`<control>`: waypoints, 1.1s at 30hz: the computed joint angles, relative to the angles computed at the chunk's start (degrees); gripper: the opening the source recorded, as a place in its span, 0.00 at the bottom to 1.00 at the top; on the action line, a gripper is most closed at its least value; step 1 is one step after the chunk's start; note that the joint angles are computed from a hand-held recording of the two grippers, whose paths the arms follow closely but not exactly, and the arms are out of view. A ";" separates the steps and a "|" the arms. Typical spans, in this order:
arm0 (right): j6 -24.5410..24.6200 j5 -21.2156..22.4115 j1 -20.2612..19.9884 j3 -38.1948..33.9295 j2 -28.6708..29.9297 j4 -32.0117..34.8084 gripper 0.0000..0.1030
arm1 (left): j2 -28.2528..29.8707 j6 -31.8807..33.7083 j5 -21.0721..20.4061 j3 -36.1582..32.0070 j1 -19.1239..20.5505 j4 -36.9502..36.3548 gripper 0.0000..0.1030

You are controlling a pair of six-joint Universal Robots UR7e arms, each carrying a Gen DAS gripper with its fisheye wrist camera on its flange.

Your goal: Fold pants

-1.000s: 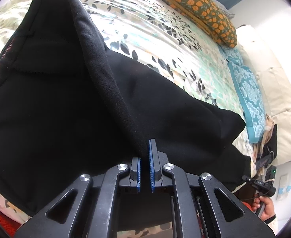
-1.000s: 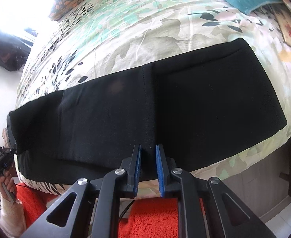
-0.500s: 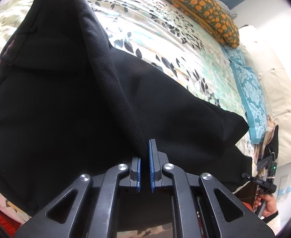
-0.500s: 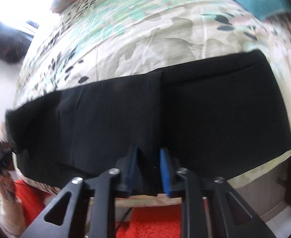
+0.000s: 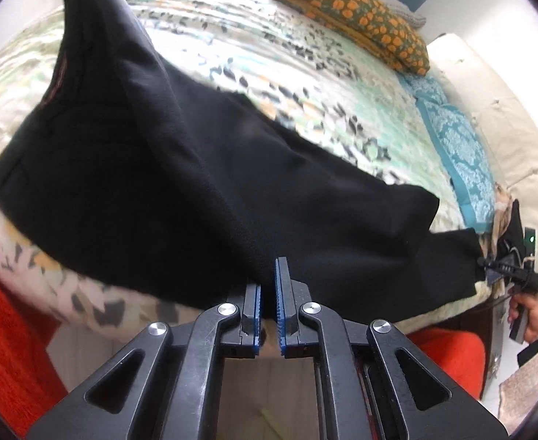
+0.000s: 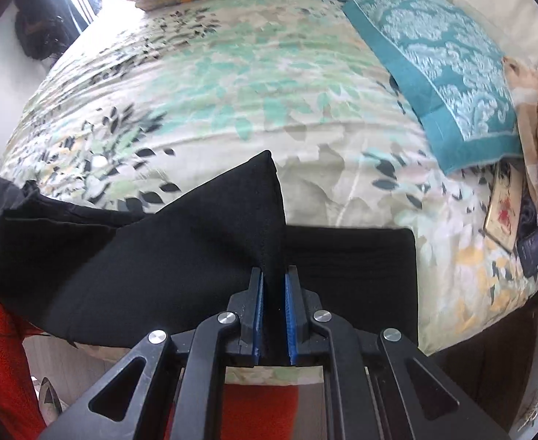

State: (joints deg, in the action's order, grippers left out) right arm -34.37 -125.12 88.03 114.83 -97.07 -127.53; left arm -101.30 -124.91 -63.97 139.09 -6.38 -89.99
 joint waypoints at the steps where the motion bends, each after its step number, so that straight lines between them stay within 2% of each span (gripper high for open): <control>1: -0.43 -0.53 -1.59 0.38 -0.28 -0.22 0.11 | 1.33 1.58 -1.30 0.94 1.01 -3.39 0.05; 4: -1.07 -1.32 -4.53 1.26 -0.58 -2.42 0.11 | 4.37 4.63 -1.30 1.96 3.61 -9.97 0.05; 11: -1.77 2.39 -5.38 -2.29 -2.02 -4.30 0.11 | 10.65 10.39 6.56 -1.47 7.45 -14.17 0.05; 14: -0.65 3.81 -7.92 -3.47 -1.72 -5.22 0.11 | 14.96 16.84 4.23 -1.04 10.53 -20.15 0.05; 17: 2.05 0.74 -12.07 -3.78 -0.08 -3.64 0.11 | 17.02 18.55 0.67 0.07 11.82 -24.20 0.06; 20: 4.06 3.83 -15.34 -4.53 -0.79 -1.72 0.11 | 17.22 19.37 0.63 -0.36 11.30 -23.71 0.07; 22: 4.26 5.60 -15.81 -5.16 -1.38 -0.58 0.11 | 16.96 19.74 1.52 -0.83 11.73 -23.63 0.07; 24: 2.97 4.87 -15.08 -5.20 -1.52 -1.01 0.11 | 18.00 21.07 2.03 -1.65 12.46 -23.94 0.07; 29: 2.78 2.30 -15.51 -4.35 -0.29 -3.12 0.11 | 19.45 23.17 -1.54 -0.65 13.17 -26.19 0.09; 30: 2.59 2.06 -15.73 -4.04 -0.11 -3.79 0.12 | 18.81 23.39 -2.77 -0.19 12.83 -26.32 0.14; 32: 2.20 2.47 -16.18 -3.66 -0.24 -5.61 0.27 | 16.56 22.48 -5.45 0.17 11.27 -23.87 0.23; 33: 2.06 1.48 -15.98 -3.26 -0.37 -7.37 0.45 | 14.98 21.52 -7.12 0.19 9.84 -21.62 0.32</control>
